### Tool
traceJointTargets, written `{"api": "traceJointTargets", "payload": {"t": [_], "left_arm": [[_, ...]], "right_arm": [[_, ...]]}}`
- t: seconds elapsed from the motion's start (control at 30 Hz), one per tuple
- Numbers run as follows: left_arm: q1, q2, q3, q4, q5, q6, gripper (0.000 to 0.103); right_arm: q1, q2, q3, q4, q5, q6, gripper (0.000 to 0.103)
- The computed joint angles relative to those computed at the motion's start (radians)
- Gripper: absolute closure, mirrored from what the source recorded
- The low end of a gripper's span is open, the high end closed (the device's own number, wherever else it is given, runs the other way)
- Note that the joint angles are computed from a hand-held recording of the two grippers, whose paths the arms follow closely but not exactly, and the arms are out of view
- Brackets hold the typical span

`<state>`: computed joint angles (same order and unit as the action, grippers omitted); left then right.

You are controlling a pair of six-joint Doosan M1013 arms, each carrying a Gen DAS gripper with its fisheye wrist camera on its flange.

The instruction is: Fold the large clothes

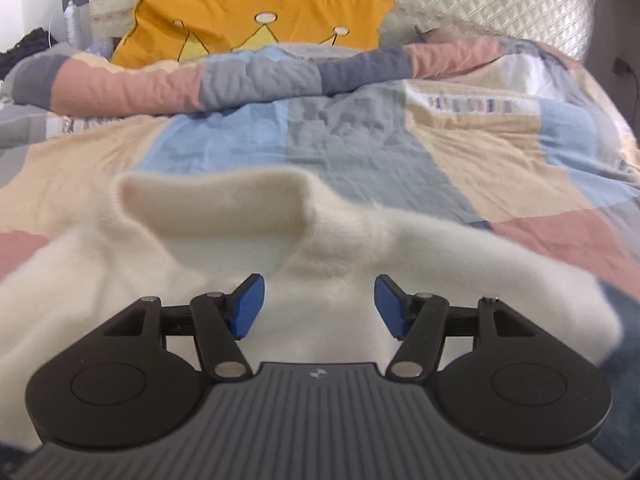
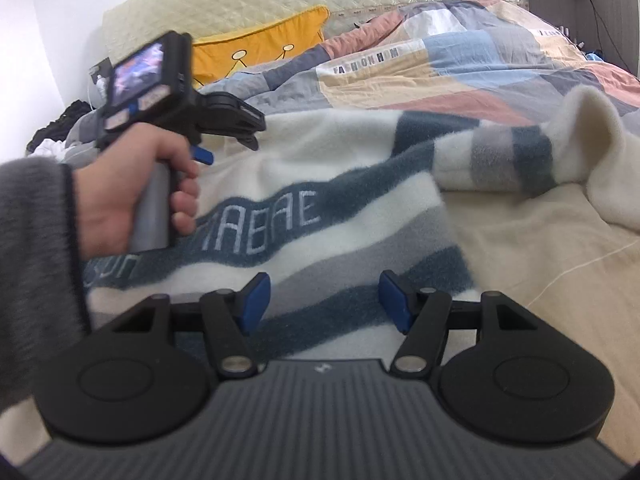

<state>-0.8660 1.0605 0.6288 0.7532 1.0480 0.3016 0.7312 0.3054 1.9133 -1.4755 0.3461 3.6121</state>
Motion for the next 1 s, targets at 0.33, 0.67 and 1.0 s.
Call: {"api": "traceJointTargets", "payload": {"t": [0.33, 0.67, 1.0], "left_arm": [[-0.119, -0.252, 0.325, 0.152, -0.031, -0.241, 0.037], [-0.28, -0.446, 0.57, 0.29, 0.033, -0.406, 0.037], [-0.436, -0.513, 0.731, 0.479, 0.152, -0.574, 0.037]], "right_arm": [[0.033, -0.027, 0.036, -0.163, 0.098, 0.091, 0.041], [0.078, -0.176, 0.137, -0.146, 0.129, 0.143, 0.041], [0.187, -0.26, 0.201, -0.233, 0.265, 0.206, 0.04]]}}
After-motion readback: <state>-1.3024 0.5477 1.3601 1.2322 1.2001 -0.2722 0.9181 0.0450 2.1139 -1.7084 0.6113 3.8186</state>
